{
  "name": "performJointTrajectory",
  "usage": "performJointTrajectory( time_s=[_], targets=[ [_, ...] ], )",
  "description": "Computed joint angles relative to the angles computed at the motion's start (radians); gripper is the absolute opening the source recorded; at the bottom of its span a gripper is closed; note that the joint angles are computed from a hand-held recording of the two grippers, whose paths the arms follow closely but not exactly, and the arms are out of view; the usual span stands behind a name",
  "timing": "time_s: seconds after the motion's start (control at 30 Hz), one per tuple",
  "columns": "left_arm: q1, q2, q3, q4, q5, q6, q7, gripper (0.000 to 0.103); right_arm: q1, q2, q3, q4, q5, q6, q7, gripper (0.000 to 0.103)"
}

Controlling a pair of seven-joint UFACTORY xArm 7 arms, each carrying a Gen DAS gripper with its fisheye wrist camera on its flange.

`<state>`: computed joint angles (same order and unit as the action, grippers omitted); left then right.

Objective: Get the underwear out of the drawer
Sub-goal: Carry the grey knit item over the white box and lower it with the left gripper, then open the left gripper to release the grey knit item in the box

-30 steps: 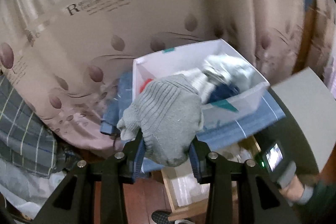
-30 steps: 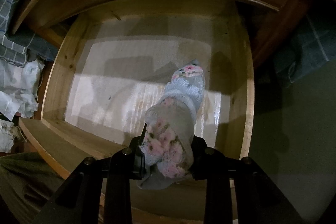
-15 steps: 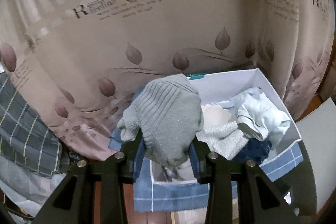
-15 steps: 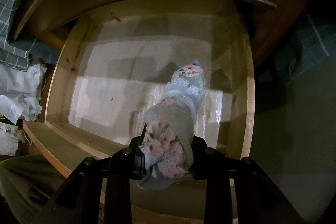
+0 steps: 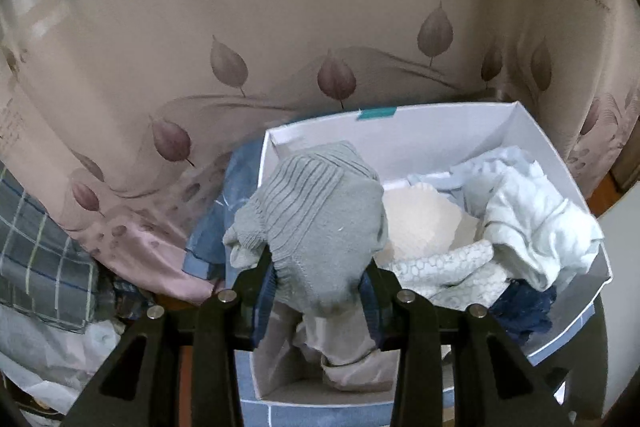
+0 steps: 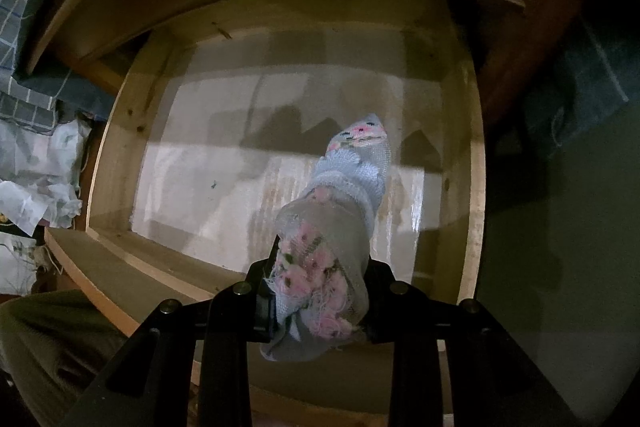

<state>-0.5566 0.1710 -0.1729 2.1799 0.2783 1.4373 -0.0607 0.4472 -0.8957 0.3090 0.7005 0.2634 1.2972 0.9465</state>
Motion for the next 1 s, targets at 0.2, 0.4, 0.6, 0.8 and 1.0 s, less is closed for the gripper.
performJointTrajectory(
  time_s=[0.2, 0.4, 0.6, 0.8, 1.0],
  targets=[
    [0.006, -0.054, -0.011, -0.115, 0.046, -0.049, 0.013, 0.044, 0.005, -0.003, -0.006, -0.004, -0.001, 0.007, -0.014, 0.028],
    [0.006, -0.068, -0.025, -0.124, 0.068, -0.03, -0.006, 0.049, 0.003, -0.003, -0.002, -0.003, 0.002, 0.005, -0.012, 0.028],
    [0.015, -0.108, -0.042, -0.152, 0.069, -0.025, 0.007, 0.05, 0.003, -0.002, -0.002, -0.001, 0.001, 0.003, -0.012, 0.028],
    [0.04, -0.178, -0.056, -0.214, 0.042, -0.044, 0.008, 0.051, 0.003, 0.002, 0.0, 0.001, -0.001, 0.008, -0.013, 0.028],
    [0.088, -0.289, -0.075, -0.332, 0.031, -0.11, 0.0, 0.052, 0.001, 0.008, 0.004, 0.007, -0.01, 0.01, -0.013, 0.028]
  ],
)
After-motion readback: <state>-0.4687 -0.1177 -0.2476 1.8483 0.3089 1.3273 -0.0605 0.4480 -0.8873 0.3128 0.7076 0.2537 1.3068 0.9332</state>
